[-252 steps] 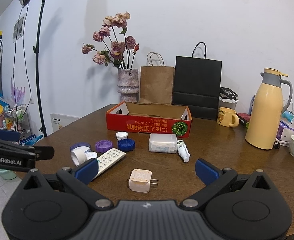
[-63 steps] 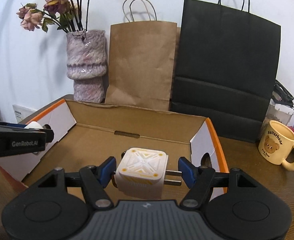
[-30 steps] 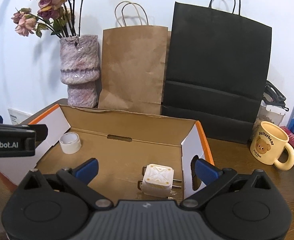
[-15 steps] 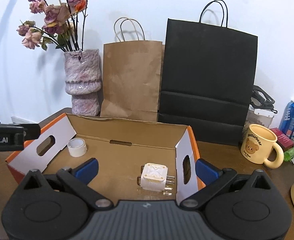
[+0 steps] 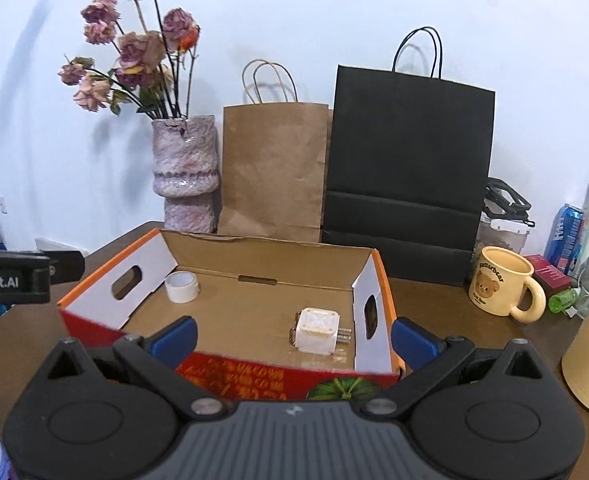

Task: Organize rigid objects
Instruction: 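Withdraw both open tools from the box back toward the caps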

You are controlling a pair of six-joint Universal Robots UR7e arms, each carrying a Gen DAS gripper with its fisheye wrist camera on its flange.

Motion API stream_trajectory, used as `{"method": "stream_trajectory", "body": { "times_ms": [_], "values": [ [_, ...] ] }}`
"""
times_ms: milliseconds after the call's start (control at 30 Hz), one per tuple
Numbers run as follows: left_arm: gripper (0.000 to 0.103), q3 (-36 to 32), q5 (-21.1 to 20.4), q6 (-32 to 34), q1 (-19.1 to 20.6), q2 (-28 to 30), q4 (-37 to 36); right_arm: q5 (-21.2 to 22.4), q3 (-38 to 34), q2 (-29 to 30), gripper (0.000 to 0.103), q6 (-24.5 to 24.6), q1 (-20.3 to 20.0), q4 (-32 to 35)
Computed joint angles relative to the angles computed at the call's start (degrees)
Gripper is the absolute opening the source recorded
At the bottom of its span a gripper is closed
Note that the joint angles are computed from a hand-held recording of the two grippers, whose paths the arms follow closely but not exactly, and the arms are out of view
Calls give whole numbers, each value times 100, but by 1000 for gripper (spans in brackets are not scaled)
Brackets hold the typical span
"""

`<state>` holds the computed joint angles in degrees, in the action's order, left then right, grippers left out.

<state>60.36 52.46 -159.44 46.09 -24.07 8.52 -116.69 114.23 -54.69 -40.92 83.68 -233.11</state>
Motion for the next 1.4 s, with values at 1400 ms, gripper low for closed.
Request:
{"method": "stream_trajectory", "body": {
  "times_ms": [1400],
  "values": [
    [103,4171,-407,106,-14,-2874,-1211,-1426,1720,1154,103,366,1431,-2241]
  ]
}}
